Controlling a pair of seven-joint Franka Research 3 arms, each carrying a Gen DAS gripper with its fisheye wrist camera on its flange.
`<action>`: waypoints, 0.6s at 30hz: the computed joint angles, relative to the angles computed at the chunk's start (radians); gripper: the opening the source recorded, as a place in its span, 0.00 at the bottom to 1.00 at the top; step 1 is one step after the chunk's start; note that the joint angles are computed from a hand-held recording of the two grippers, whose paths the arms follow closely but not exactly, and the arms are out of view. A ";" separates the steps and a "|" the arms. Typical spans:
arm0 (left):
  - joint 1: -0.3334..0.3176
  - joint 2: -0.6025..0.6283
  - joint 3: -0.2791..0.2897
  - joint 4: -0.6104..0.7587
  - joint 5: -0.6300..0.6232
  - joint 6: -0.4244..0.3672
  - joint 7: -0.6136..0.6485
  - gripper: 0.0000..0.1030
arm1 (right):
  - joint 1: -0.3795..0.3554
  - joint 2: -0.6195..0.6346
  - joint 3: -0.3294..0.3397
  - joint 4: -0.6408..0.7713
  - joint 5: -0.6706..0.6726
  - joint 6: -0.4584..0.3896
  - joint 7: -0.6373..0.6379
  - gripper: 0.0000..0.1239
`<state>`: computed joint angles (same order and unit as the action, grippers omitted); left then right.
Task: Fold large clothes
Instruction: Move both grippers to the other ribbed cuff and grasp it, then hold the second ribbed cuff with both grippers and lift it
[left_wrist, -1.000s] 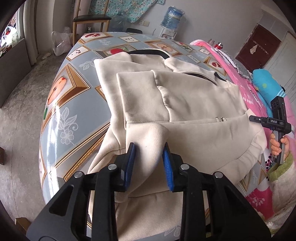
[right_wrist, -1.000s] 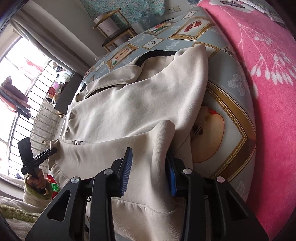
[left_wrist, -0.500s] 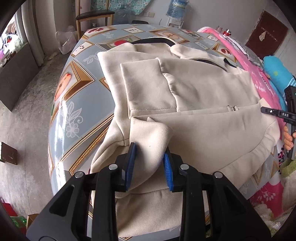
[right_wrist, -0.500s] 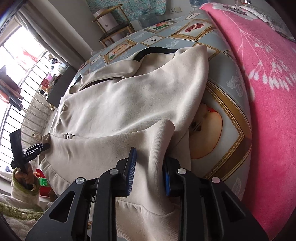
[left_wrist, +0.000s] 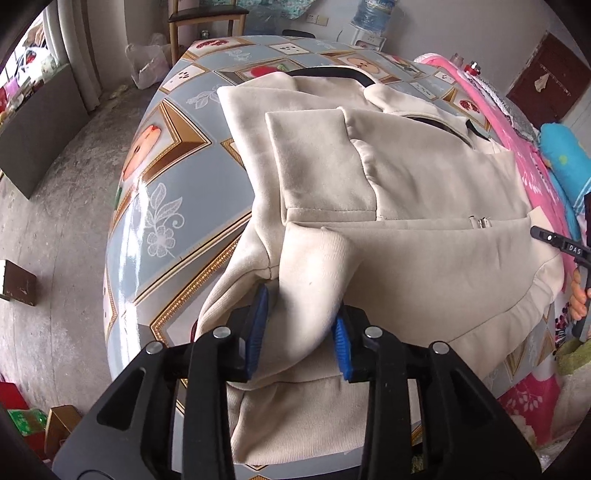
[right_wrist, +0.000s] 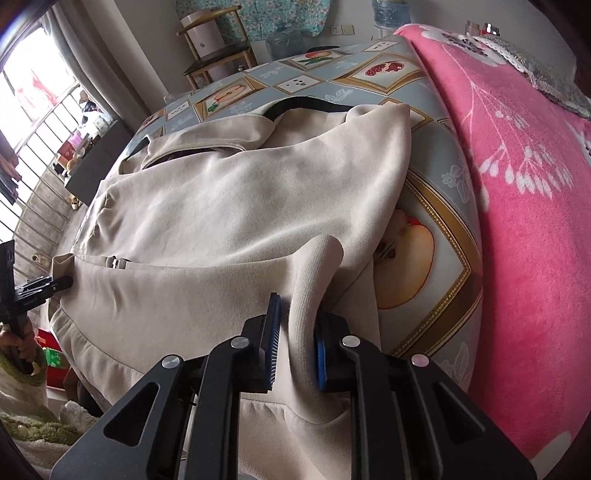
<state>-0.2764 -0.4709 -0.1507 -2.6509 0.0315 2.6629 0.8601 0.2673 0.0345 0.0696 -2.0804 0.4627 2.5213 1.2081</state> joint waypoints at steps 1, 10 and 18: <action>-0.013 -0.003 0.018 -0.008 -0.021 0.014 0.014 0.31 | -0.001 0.000 0.000 0.000 0.010 0.000 -0.003 0.13; 0.022 0.007 -0.024 -0.004 0.015 0.025 -0.023 0.16 | 0.004 -0.003 0.002 -0.016 0.010 0.029 0.012 0.13; 0.049 0.043 -0.090 0.086 0.145 -0.134 -0.102 0.10 | 0.016 0.003 0.004 -0.008 -0.118 0.035 0.082 0.12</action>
<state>-0.2278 -0.4283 -0.2408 -2.5648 0.1760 2.5285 0.7585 0.2836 0.0373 0.0736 -2.0879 0.3443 2.5567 1.2897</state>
